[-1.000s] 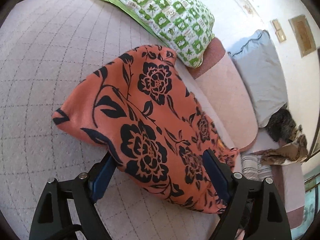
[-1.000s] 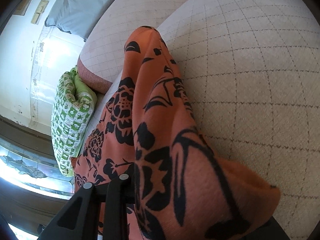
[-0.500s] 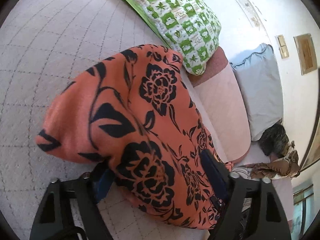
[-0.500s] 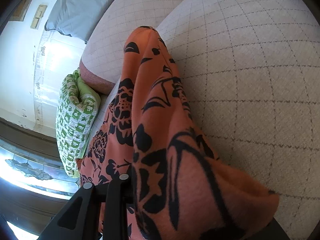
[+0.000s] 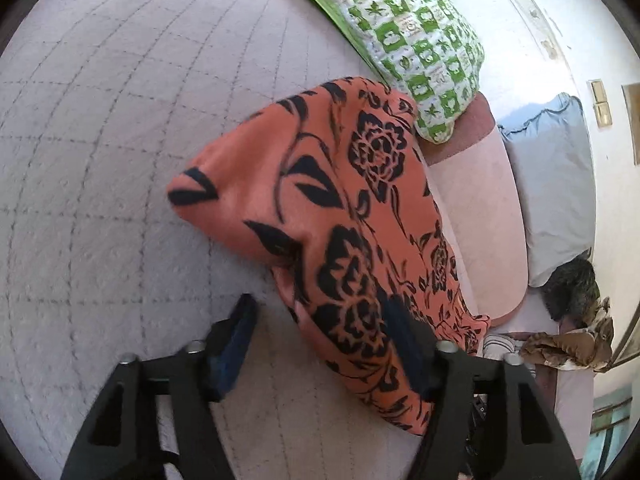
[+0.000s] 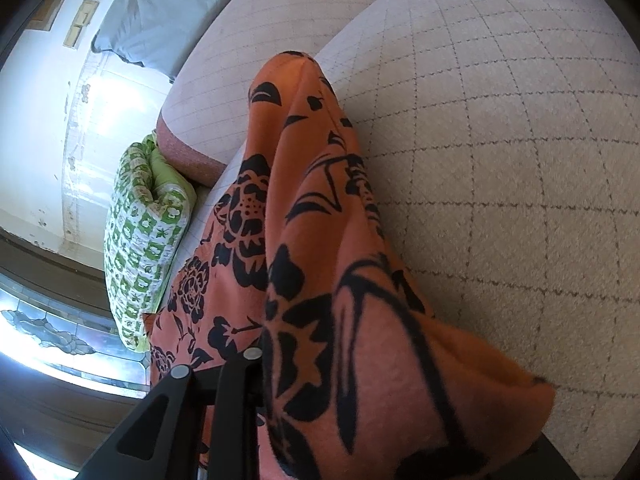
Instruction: Fold small clothes
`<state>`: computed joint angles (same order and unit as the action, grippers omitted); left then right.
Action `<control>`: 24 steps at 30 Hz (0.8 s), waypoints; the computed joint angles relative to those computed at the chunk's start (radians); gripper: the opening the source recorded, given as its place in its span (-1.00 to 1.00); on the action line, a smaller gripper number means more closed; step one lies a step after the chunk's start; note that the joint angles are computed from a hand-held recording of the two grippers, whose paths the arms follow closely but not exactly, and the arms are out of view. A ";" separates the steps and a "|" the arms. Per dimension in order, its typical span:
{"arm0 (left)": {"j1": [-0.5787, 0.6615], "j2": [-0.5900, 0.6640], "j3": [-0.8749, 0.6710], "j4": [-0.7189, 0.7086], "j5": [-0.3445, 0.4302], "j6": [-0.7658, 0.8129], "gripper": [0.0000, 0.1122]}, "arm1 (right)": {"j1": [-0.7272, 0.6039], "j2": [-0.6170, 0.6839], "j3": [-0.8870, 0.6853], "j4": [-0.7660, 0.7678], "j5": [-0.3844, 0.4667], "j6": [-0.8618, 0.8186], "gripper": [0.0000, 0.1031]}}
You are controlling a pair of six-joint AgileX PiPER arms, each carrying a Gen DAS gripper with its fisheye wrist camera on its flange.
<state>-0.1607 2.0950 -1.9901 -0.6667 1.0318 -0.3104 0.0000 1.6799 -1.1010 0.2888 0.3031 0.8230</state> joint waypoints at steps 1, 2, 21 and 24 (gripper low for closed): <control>-0.007 0.007 -0.014 -0.001 0.005 0.002 0.52 | 0.002 0.005 -0.006 -0.005 0.001 0.009 -0.45; -0.015 0.017 -0.034 0.001 0.012 0.001 0.64 | 0.002 0.007 -0.009 -0.009 0.001 0.014 -0.45; 0.007 0.053 0.052 -0.397 -0.188 0.197 0.37 | -0.020 0.006 0.005 0.118 -0.020 -0.132 -0.46; -0.021 0.035 0.014 -0.301 -0.209 0.225 0.37 | -0.021 -0.007 0.027 0.180 -0.051 -0.193 -0.46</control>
<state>-0.1815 2.1299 -1.9759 -0.9677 0.8230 -0.0853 -0.0213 1.6733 -1.0741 0.4687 0.2518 0.6302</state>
